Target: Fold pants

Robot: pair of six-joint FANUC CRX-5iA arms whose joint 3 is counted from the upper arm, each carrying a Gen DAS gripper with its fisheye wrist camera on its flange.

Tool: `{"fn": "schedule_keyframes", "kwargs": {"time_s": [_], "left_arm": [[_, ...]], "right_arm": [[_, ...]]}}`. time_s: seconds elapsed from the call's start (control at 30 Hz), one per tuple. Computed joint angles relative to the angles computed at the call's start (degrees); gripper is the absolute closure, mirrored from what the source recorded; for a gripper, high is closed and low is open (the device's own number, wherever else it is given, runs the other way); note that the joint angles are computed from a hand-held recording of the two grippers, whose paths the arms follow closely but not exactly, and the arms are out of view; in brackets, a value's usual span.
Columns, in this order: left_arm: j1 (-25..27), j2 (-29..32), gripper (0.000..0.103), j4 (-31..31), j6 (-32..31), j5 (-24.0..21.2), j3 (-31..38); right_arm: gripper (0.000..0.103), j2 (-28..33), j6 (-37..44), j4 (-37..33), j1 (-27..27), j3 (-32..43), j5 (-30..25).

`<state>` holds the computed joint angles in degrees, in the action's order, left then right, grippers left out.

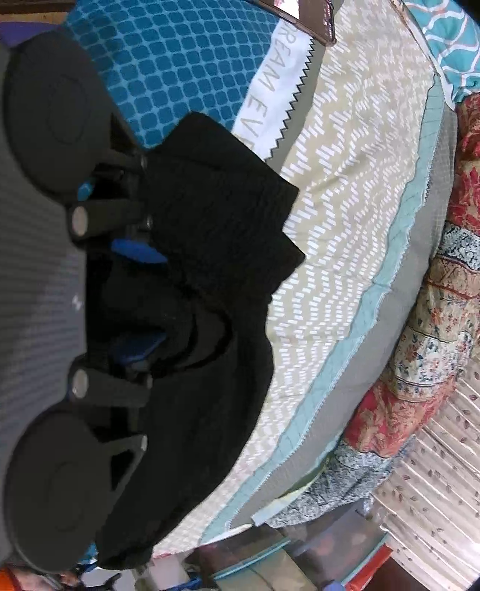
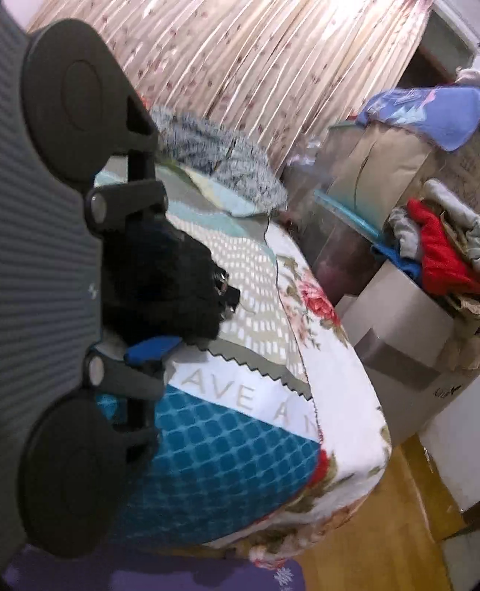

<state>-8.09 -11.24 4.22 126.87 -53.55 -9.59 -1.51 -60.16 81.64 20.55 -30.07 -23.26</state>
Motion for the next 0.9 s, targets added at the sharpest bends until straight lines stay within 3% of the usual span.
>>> {"fn": "schedule_keyframes", "kwargs": {"time_s": [0.07, 0.1, 0.13, 0.2, 0.27, 0.3, 0.37, 0.43, 0.47, 0.53, 0.57, 0.6, 0.67, 0.77, 0.9], "left_arm": [[0.2, 0.0, 0.06, 0.3, 0.3, 0.1, -0.3], [0.1, -0.1, 0.06, 0.1, 0.7, 0.2, -0.2], [-0.1, 0.0, 0.06, -0.3, 1.1, 0.1, 0.0], [-0.8, 0.7, 0.061, -1.7, 1.6, -1.0, 1.0], [-1.4, 1.9, 0.062, -2.9, 1.2, -3.0, 2.5], [-1.6, 2.3, 0.062, -3.2, 1.1, -3.5, 2.9], [-1.6, 2.5, 0.062, -2.9, 0.0, -3.3, 2.8], [-1.4, 2.2, 0.062, -2.2, -0.8, -2.8, 2.3], [-1.3, 1.8, 0.062, -1.9, -1.3, -2.6, 1.9], [-0.9, 0.0, 0.058, -0.6, -2.9, -1.6, 0.8], [-0.6, -1.2, 0.055, 0.0, -3.6, -0.7, 0.2], [0.0, -2.9, 0.051, 0.5, -4.4, 0.9, -0.9], [0.9, -4.9, 0.045, -1.4, -4.3, 2.7, -1.1], [2.9, -4.5, 0.043, -6.2, -4.0, 0.8, 1.7], [8.5, 0.1, 0.042, -0.5, -12.2, 1.8, 2.2]], "right_arm": [[0.044, 2.8, 8.7, -10.0, 1.0, 3.5, 1.4], [0.061, 3.8, 14.0, -15.4, 2.2, 5.5, 0.8], [0.066, 4.4, 18.7, -17.9, 3.3, 7.0, -0.5], [0.073, 4.7, 21.2, -14.1, 4.7, 8.3, -4.3], [0.074, 4.2, 14.0, -3.6, 4.3, 7.3, -8.5], [0.079, 4.3, 12.2, -1.6, 4.3, 7.2, -11.1], [0.082, 6.5, 16.7, -6.7, 5.1, 9.3, -16.0], [0.081, 9.5, 28.2, -18.3, 6.9, 14.1, -20.5], [0.073, 9.7, 29.9, -20.0, 7.2, 14.5, -20.7], [0.056, 9.1, 26.7, -18.2, 8.2, 13.8, -23.1], [0.04, 8.4, 24.1, -17.2, 8.9, 13.1, -24.8], [0.035, 7.3, 21.3, -16.0, 9.3, 11.7, -25.7], [0.035, 6.2, 17.9, -15.0, 10.9, 10.6, -28.7], [0.037, 8.8, 16.8, -12.1, 13.7, 13.5, -34.8], [0.036, 9.4, 16.4, -4.9, 16.6, 13.7, -34.7]]}}
